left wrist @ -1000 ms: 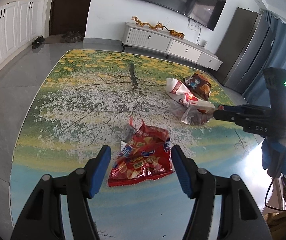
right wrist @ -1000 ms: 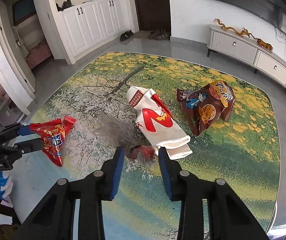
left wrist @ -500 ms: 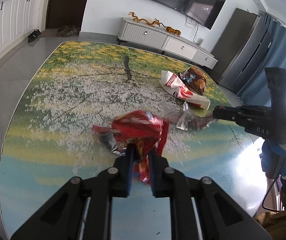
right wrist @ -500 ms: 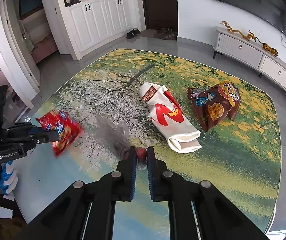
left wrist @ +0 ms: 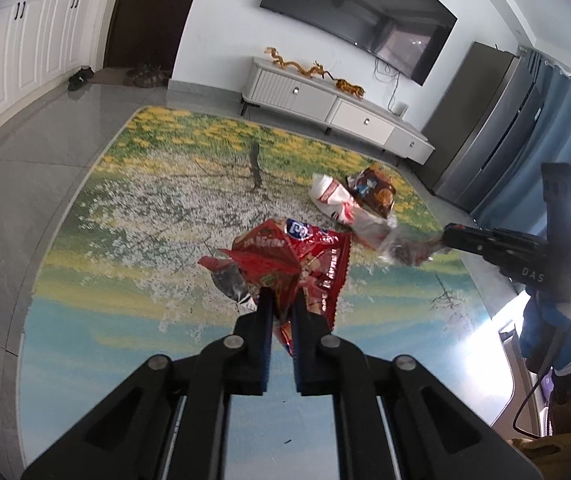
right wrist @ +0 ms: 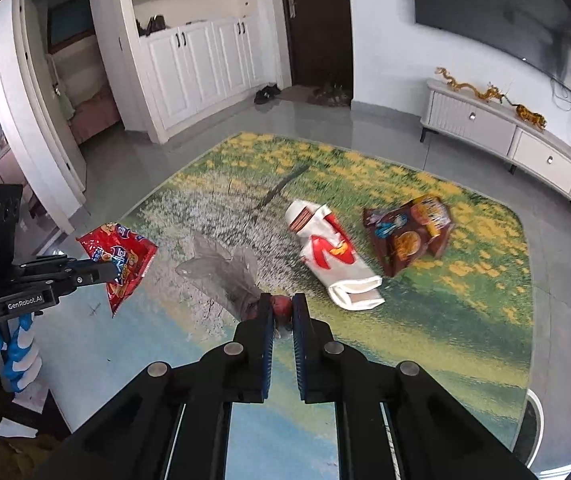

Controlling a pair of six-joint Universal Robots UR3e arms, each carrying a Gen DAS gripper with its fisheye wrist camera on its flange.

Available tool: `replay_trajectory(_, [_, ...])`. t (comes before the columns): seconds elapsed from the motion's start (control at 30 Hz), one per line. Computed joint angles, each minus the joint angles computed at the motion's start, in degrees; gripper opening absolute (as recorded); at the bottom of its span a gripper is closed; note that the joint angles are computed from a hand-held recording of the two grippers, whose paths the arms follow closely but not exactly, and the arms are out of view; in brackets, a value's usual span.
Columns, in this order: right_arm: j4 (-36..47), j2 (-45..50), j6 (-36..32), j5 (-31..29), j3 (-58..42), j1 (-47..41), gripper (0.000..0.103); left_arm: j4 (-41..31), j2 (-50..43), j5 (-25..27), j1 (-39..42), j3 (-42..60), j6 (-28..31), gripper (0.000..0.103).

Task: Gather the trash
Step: 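Carry the red snack bag and clear plastic over the bin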

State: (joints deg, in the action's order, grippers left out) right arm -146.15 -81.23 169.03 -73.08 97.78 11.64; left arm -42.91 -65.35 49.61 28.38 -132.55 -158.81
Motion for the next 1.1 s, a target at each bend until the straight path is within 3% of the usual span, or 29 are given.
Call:
replay_trajectory(0.13, [-0.63,-5.69,0.10,2.06,3.97,-3.65,0.009,-2.17,2.51,-0.33,-0.09,1.82,-0.97,0.008])
replay_trajectory(0.3, [-0.74,-14.18,-0.64,5.39,10.15,-10.69,0.009,0.02,1.04,1.40,-4.80,5.37,-4.62,0.008])
replay_trajectory(0.6, [6.18,-31.12,-6.58,15.27,21.61,-31.02,0.009,8.08,-13.34,10.12,-23.42,18.24,-14.29,0.008])
replay_trajectory(0.9, [27.76,-47.38,-24.69,28.05,30.03,-61.85,0.009,5.84,-35.32,19.43,-44.41,43.83,-20.08,0.008])
replay_trajectory(1.0, [35.37,-50.37,-31.54,30.01,31.18,-70.39,0.009,1.68,-44.87,21.28,-50.30,56.89,-21.25,0.008])
replay_trajectory(1.1, [37.26,-49.43,-35.51,30.34,32.37,-76.20,0.009,-5.64,-56.40,23.25,-55.87,74.44,-22.70,0.008])
